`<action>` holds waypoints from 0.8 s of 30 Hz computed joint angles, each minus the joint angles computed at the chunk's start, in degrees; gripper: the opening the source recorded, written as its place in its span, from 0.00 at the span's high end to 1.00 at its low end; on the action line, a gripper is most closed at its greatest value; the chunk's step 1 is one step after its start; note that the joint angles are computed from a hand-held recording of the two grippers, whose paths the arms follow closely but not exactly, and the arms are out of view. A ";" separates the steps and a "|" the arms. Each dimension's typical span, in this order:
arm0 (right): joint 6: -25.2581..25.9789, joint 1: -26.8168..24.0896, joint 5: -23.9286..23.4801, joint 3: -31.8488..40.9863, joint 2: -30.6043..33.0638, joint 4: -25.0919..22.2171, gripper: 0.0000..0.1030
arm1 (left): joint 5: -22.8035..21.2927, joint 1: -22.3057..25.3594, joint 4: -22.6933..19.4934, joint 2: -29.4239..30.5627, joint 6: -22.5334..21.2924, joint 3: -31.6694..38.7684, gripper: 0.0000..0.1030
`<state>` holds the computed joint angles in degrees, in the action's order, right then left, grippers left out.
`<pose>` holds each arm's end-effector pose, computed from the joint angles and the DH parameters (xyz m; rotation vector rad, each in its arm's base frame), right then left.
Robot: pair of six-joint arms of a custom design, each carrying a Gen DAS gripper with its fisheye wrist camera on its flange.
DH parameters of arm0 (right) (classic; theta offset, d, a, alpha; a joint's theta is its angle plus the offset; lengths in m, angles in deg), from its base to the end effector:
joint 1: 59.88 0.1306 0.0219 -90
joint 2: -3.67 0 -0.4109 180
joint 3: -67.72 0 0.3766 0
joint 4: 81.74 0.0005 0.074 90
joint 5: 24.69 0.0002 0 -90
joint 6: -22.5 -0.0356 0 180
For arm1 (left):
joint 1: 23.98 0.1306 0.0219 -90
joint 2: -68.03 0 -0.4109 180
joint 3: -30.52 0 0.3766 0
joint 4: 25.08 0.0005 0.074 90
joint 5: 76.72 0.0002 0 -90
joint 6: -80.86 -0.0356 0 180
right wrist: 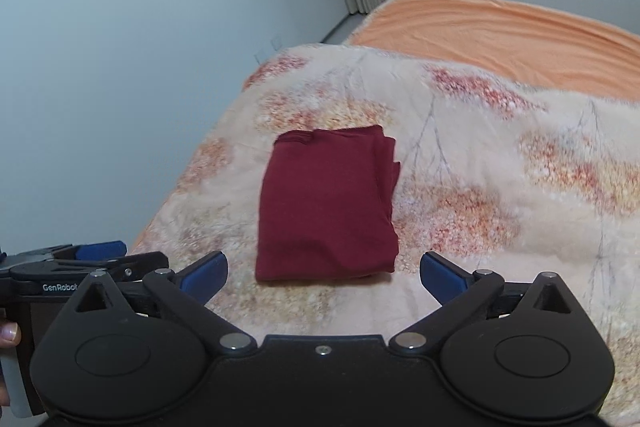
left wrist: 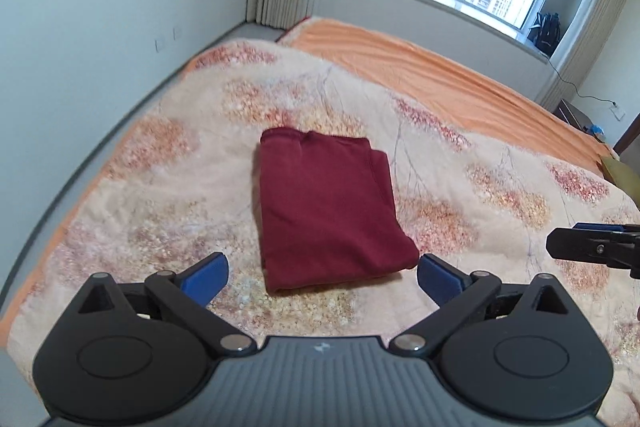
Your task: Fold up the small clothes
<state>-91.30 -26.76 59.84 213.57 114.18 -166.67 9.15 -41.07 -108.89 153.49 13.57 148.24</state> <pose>0.4539 0.2996 0.6498 -0.2480 2.4990 0.5458 0.3598 -0.1085 0.6553 -0.1527 2.4744 -0.2102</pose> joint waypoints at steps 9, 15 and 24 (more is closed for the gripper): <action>0.58 0.74 -0.46 -6.66 -5.29 3.02 0.01 | -5.77 -4.73 -3.74 0.22 5.12 2.94 0.01; -0.37 0.73 -0.88 -9.35 -6.94 4.29 0.01 | -6.42 -5.58 -3.93 0.33 4.55 2.91 0.00; -1.72 0.82 -0.21 -10.50 -7.94 4.93 0.01 | -4.99 -5.36 -3.19 0.14 3.52 2.82 0.00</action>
<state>-93.02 -25.94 59.63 203.07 106.24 -161.74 4.16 -46.42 -112.07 153.64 17.09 151.06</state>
